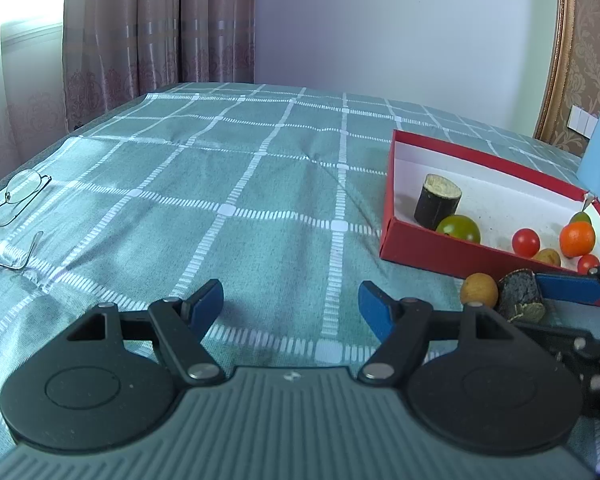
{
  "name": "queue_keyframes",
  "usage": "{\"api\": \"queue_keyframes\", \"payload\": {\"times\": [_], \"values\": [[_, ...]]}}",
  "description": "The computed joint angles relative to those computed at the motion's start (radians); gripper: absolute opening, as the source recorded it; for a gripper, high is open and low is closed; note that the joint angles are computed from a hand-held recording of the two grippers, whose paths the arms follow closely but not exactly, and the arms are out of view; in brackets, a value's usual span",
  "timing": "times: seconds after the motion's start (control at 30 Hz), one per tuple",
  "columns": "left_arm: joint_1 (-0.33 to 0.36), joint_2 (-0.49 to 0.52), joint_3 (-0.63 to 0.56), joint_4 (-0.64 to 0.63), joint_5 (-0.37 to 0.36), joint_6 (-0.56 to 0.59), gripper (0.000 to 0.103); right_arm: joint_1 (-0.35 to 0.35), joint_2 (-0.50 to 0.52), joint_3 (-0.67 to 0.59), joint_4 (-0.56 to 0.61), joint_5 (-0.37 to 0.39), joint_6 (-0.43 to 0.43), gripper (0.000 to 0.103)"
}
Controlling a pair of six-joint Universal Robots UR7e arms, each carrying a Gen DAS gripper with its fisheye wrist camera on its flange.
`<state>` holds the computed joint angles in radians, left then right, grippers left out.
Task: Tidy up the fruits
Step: 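Grasp the dark eggplant slice with the right tool and lift it, then lower the eggplant slice into the red box and open the right tool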
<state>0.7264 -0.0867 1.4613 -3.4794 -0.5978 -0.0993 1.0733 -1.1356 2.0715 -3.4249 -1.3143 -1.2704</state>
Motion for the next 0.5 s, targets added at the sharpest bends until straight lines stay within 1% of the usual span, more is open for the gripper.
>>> {"api": "queue_keyframes", "payload": {"times": [0.2,0.33,0.5], "values": [[0.001,0.002,0.001,-0.005,0.001,0.0,0.072,-0.003,0.004,0.013,-0.036,0.006,0.024,0.041],[0.001,0.002,0.004,-0.008,0.004,-0.003,0.072,-0.028,-0.02,0.062,-0.072,0.072,0.022,0.041],[-0.001,0.001,0.007,-0.013,0.008,-0.006,0.072,-0.089,-0.057,0.135,-0.159,0.182,0.079,0.041]]}}
